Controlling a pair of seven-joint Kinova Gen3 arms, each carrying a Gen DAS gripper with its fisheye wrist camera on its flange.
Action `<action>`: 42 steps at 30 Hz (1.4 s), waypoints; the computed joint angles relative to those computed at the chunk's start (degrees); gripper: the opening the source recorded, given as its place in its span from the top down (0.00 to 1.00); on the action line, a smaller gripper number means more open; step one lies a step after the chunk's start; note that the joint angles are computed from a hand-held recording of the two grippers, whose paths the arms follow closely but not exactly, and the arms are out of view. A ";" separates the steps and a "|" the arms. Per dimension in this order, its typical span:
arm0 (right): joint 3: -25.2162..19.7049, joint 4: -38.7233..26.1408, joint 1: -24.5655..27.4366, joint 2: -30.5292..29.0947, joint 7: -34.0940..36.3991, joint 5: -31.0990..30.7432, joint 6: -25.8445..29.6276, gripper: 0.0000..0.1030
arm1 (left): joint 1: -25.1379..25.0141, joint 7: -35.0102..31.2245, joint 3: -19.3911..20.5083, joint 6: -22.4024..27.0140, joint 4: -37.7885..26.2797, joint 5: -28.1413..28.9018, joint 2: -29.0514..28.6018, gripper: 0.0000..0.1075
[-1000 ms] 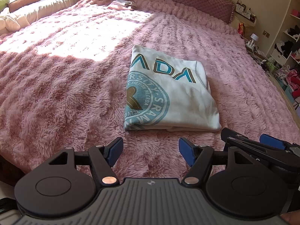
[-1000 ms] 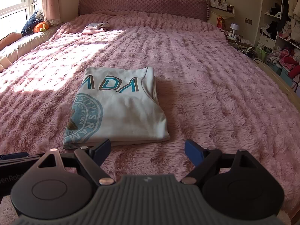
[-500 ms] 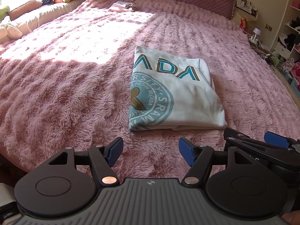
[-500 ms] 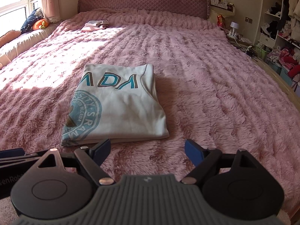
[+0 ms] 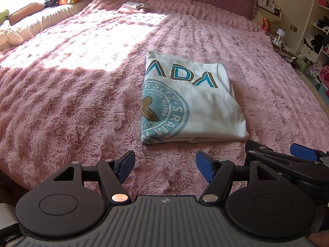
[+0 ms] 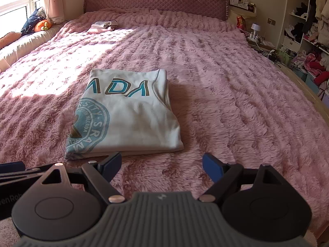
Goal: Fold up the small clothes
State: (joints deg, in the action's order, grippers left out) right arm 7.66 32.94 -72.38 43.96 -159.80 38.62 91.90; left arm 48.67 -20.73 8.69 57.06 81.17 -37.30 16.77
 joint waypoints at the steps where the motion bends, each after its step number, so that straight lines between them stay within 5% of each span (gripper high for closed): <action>1: 0.01 -0.23 0.02 0.14 0.10 -0.02 0.18 0.21 | 0.17 -0.05 -0.02 0.37 -0.22 -0.22 0.16 0.26; 42: 0.91 -4.43 0.58 2.48 2.76 -1.98 2.77 0.21 | -0.25 -2.49 -0.54 2.11 -2.12 2.60 1.39 0.28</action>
State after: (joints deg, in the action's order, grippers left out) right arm 8.57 28.51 -71.81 46.44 -157.04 36.64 94.67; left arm 48.41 -23.22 8.16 59.17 79.05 -34.70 18.16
